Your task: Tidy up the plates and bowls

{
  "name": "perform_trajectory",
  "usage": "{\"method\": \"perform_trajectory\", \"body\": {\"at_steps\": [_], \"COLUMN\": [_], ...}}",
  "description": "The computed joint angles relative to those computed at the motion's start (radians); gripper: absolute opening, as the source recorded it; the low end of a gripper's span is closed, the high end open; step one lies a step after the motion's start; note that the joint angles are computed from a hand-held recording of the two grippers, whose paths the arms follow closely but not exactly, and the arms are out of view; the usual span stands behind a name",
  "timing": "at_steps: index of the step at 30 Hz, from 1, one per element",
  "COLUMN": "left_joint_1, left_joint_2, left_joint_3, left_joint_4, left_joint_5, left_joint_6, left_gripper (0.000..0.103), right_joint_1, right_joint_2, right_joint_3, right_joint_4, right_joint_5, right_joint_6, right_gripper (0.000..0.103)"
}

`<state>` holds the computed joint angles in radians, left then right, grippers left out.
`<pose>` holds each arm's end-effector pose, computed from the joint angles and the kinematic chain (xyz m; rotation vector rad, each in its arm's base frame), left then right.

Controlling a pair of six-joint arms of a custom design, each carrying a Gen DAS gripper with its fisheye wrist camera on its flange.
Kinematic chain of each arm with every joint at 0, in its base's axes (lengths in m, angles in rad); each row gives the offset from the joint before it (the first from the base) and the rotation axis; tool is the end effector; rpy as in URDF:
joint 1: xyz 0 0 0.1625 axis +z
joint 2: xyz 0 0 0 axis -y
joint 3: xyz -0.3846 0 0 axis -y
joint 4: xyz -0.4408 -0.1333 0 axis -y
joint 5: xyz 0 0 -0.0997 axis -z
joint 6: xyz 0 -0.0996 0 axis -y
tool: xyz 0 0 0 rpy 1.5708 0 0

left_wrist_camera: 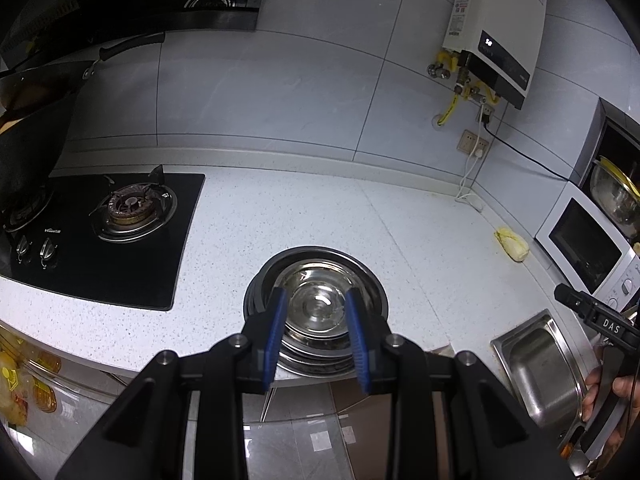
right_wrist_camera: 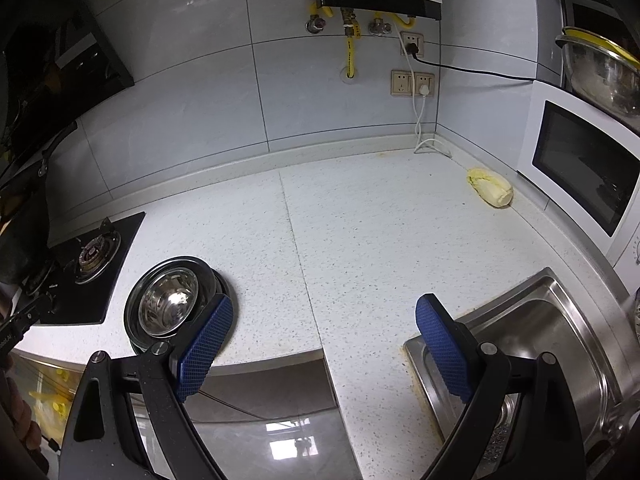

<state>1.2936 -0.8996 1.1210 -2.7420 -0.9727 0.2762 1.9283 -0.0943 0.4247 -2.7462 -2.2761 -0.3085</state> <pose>-0.0352 -0.8157 0.4001 0.2776 2.3120 -1.1829 0.3873 -0.8404 0.0799 0.3864 -2.2639 1.0388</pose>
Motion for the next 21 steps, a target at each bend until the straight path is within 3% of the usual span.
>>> {"method": "perform_trajectory", "body": {"at_steps": [21], "left_joint_1": [0.0], "left_joint_2": [-0.018], "left_joint_3": [0.028], "left_joint_4": [-0.023], "left_joint_5": [0.039], "left_joint_6": [-0.02], "left_gripper": [0.029], "right_joint_1": [0.001], "right_joint_2": [0.037], "right_joint_3": [-0.064], "right_joint_4": [0.053], "right_joint_5": [0.005], "right_joint_6": [-0.016], "right_gripper": [0.09]}}
